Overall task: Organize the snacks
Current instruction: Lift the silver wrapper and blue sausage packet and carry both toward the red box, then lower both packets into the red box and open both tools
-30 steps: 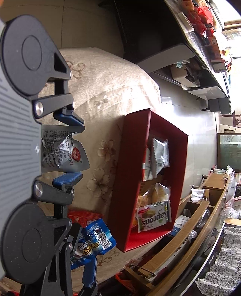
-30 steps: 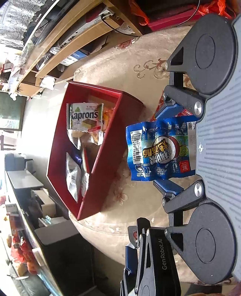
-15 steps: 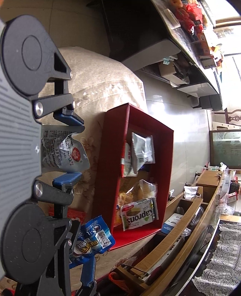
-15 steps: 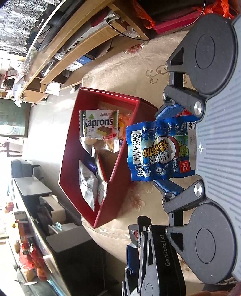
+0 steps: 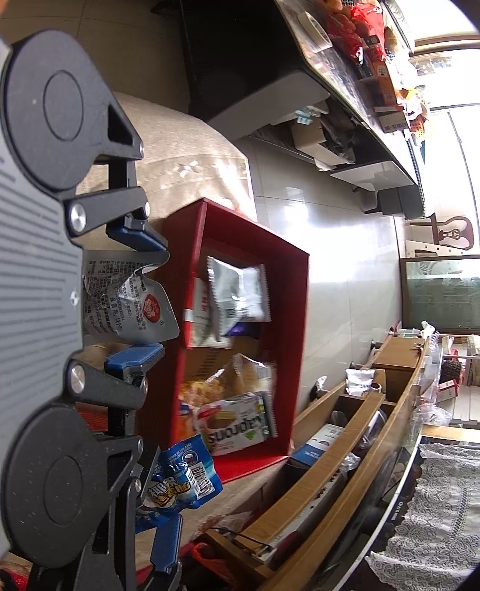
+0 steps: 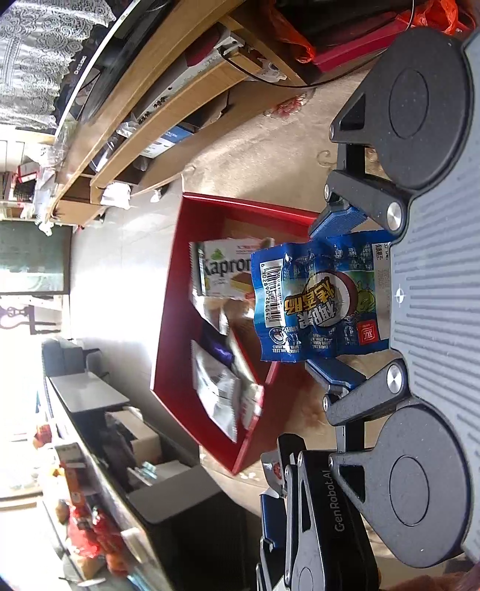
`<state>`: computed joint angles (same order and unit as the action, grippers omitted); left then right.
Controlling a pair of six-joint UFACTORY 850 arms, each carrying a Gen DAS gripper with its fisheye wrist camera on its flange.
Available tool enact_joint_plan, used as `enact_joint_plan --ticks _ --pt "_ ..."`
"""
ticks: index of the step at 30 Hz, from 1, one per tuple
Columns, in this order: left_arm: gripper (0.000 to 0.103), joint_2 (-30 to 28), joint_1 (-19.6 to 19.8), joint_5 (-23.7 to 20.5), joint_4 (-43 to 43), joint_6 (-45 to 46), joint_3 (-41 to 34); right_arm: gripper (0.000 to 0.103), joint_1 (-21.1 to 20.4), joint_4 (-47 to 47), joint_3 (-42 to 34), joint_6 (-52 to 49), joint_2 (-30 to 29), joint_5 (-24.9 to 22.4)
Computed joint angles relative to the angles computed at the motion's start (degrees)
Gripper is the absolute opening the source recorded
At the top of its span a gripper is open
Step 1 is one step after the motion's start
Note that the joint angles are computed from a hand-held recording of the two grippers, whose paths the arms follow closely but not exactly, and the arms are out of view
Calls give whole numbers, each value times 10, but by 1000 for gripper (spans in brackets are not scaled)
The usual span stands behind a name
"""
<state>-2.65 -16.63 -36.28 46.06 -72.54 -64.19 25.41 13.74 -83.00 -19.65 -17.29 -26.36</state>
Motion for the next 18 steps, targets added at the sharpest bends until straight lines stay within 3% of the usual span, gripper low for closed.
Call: enact_joint_plan --ticks 18 --pt "50 -97 50 24 2 25 -110 75 -5 5 -134 43 -105 -10"
